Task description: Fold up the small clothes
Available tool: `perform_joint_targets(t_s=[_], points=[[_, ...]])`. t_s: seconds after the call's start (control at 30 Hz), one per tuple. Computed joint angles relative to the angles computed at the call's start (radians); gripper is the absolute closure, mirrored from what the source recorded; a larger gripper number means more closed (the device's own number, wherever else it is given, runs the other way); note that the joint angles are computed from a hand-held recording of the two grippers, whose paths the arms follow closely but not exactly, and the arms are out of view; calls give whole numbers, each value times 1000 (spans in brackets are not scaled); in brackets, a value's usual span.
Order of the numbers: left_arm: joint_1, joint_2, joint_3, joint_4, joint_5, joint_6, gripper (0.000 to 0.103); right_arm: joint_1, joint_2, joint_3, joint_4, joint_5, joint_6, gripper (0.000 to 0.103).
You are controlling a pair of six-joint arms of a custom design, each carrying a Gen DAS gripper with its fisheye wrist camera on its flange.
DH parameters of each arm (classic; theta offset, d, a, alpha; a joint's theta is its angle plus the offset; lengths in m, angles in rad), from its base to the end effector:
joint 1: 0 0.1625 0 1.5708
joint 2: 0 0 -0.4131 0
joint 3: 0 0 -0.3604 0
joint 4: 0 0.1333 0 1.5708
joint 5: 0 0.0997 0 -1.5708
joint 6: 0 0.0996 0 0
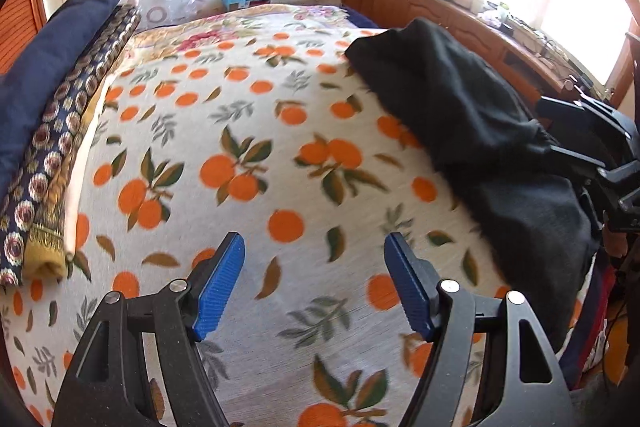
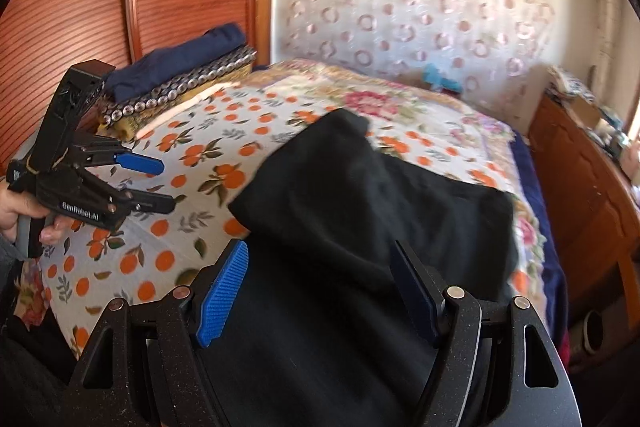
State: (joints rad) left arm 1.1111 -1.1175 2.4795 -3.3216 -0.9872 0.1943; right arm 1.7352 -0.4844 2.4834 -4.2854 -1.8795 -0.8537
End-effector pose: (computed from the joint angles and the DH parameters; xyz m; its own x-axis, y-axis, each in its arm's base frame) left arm 0.0003 -0.4235 0.1422 -0.7454 0.3397 -0.5735 0.5651 0.7784 -0.2735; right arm 0.1595 -0.3318 0.0208 -0.5460 -0.5344 0.6452 -0.8142 0.5200 -0.2583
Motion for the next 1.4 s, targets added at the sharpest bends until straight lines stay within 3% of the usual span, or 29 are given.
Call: perform_joint_targets(t_s=[0.1,0.2,0.3,0.33,0.37,0.43,0.47,0.53,0.6,0.73,0.83,0.87,0.93,1.03,1.13,1.23,1.33,1.4], points=[[7,0,17,-42,-9,29,30,12,-5,-53,102,-34,-6,30],[7,7,26,-73,-8,39,30,32,14,-116,159,-114,-53,34],[-4,31,37,-119,17,62,30,56,47,-174,153,-224,-128,61],[-7,33,36,-119,22,63,30,56,51,-180,148,-246,-167,82],[-9,37,36,-122,30,64,30,51,38,-174,156,-248,-192,92],[-17,46,37,-126,49,67,30,40,-5,-160,160,-242,-201,94],[-23,54,38,-131,62,69,30,31,-44,-146,175,-225,-185,94],[-30,64,35,-118,71,77,19,11,-115,-135,173,-202,-154,94],[-30,67,31,-115,71,80,18,-18,-179,-146,171,-202,-118,94],[-24,69,22,-101,61,89,14,-95,-216,-251,230,-305,-74,93],[-24,73,21,-106,62,92,13,-148,-218,-277,231,-337,-66,79],[-22,73,19,-103,61,93,13,-161,-223,-273,225,-328,-56,72],[-21,74,15,-101,60,95,12,-186,-241,-245,188,-290,-24,67],[-21,80,12,-101,61,98,11,-210,-274,-165,143,-172,14,67],[-22,80,14,-102,61,96,11,-233,-337,-72,227,-33,47,67],[-22,79,14,-102,61,96,11,-213,-327,-64,301,-67,79,66],[-22,80,15,-103,63,96,11,-230,-338,-81,418,-61,137,55],[-25,81,14,-104,71,92,11,-247,-358,-106,499,-42,191,54]])
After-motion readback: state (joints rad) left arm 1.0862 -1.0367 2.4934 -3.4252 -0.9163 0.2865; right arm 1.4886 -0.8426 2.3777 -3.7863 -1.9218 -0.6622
